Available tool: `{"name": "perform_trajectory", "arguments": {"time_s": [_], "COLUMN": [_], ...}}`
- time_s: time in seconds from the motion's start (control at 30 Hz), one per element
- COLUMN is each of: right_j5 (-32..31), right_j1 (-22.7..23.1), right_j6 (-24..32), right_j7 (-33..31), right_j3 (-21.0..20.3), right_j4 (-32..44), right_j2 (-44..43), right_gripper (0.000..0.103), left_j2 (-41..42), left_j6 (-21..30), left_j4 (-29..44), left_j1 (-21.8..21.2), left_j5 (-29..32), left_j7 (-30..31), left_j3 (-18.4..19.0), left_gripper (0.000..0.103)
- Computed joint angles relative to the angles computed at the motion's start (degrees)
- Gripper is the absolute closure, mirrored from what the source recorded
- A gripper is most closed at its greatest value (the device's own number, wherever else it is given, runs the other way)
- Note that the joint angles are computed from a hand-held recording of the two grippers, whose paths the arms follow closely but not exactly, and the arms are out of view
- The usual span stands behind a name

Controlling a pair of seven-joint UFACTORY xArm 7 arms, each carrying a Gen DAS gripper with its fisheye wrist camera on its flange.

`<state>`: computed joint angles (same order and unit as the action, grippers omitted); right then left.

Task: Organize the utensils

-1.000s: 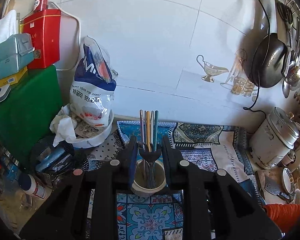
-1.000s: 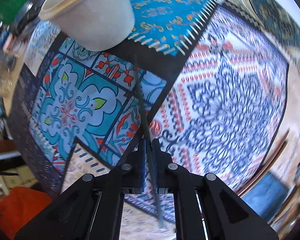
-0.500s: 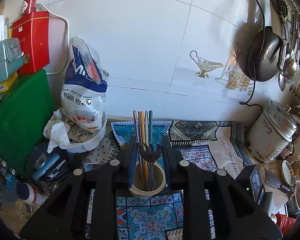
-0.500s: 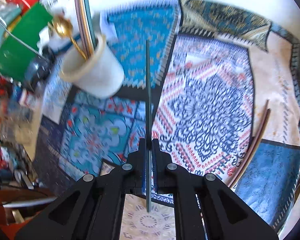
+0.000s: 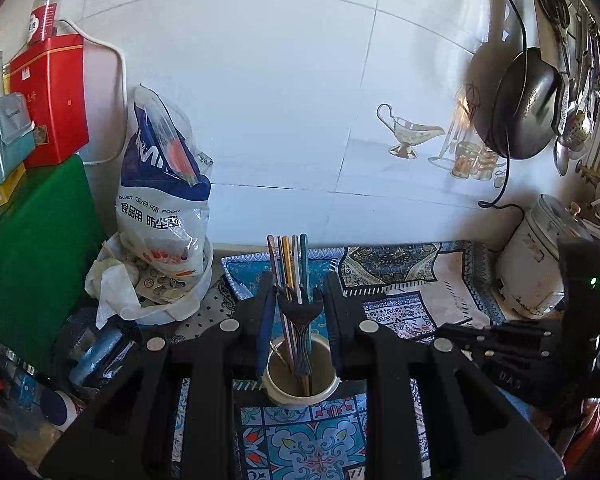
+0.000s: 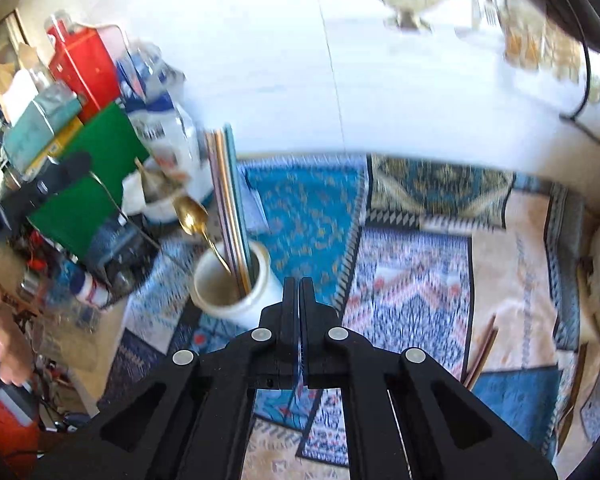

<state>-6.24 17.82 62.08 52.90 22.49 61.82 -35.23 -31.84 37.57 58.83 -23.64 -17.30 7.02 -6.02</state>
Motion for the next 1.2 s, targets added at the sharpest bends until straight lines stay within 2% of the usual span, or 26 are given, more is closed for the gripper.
{"name": "perform_trajectory", "arguments": {"time_s": [0.17,0.3,0.43,0.5,0.73,0.9,1.07,1.2], "right_j5": [-3.0,-1.8,1.26,2.39,6.29,5.26,8.65,9.25], "right_j1": [-1.27,-0.74,0.59,1.11,2.75,2.78,2.73,2.08], "right_j6": [-0.23,-0.9,1.2,1.72,-0.01,0.09,0.35,2.67], "right_j7": [-1.42,-1.93,-4.94,-6.66,-13.69,-18.04,-23.11,-24.88], "right_j3": [0.49,-1.28,-3.96,-5.01,-8.22,-9.04,-11.24,-11.47], "right_j4": [3.85,1.56,-1.53,-3.78,-7.23,-6.35,-7.11,-6.02], "right_j2": [3.02,3.11,4.7,5.91,12.45,17.04,17.85,17.97], "right_gripper": [0.102,0.101,0.085,0.082,0.082,0.082,0.082,0.09], "left_j2": [0.73,0.93,1.6,2.24,4.46,5.49,6.05,6.82], "left_j6": [-0.15,0.21,0.87,1.17,2.37,2.64,2.14,1.83], "left_j4": [0.4,0.09,-0.34,-0.55,-1.13,-1.42,-1.39,-0.91], "left_j1": [-0.05,-0.09,0.08,0.16,0.55,0.64,0.75,0.96], "left_j5": [-0.24,-0.65,-0.77,-0.81,-0.07,0.56,1.31,1.87], "left_j7": [1.19,2.32,2.71,2.51,0.8,-0.99,-3.11,-4.7], "left_j3": [0.81,1.23,0.9,0.57,-0.93,-1.88,-2.42,-2.59], "left_gripper": [0.08,0.08,0.08,0.08,0.08,0.08,0.08,0.08]}}
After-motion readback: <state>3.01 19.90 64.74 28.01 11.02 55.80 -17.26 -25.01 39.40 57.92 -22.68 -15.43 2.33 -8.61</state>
